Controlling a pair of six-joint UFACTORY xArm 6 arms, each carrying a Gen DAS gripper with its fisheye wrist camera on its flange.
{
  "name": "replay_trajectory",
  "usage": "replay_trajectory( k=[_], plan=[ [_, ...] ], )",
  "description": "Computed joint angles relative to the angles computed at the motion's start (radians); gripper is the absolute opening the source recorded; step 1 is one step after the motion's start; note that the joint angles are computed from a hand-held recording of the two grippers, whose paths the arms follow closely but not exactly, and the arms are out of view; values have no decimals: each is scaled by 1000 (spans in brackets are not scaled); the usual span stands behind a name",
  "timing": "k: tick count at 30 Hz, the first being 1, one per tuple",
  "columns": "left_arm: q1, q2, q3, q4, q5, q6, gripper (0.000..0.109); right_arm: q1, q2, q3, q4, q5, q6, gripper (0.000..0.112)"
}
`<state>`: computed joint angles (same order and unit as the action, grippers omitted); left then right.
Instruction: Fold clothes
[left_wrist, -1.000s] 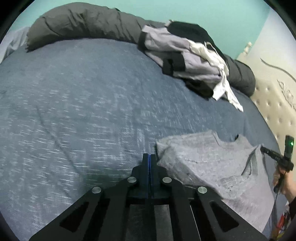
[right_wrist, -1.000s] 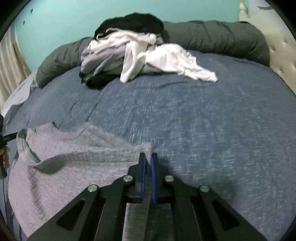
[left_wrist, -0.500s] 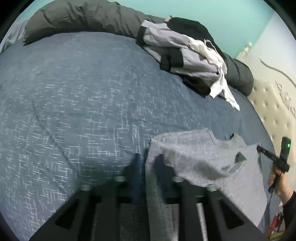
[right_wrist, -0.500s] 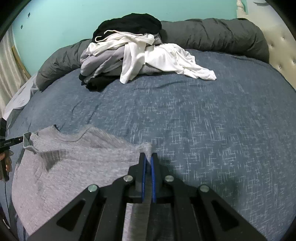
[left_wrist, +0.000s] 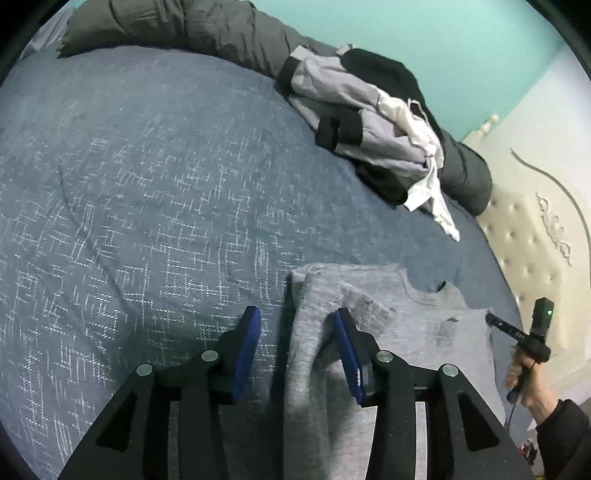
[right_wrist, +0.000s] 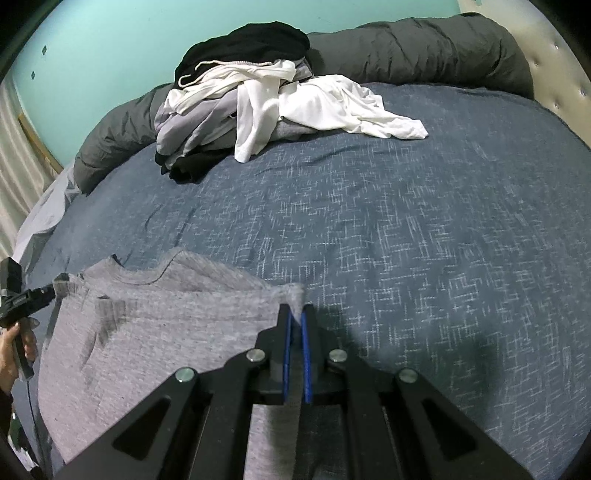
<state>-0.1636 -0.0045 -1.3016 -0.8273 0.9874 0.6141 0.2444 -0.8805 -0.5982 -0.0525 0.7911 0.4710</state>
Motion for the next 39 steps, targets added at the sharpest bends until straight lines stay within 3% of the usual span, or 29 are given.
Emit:
replay_trajectory(
  k=[5,13,15,17,19,31,39],
  plan=[
    [-5,-3,0,8,8,3,62,15,3,-9,-34,10,19,5],
    [-51,19,-13,118,-46,-36,61,25,13,-16,-61,9,19,5],
    [-54,16,-8,126,-55,-29,51,28,15,-17,-70,8,21,5],
    [-61,10,-4,140,-60,-16,13,28,15,-15,-73,4,25,5],
    [-68,5,0,156,-66,-7,0,29,17,-15,-77,3,30,5],
    [-58,-27,7,145,-132,4,0,62,22,-52,-185,30,71,5],
    [-40,-13,-25,126,-76,1,0,74,44,-77,-198,49,71,5]
  ],
)
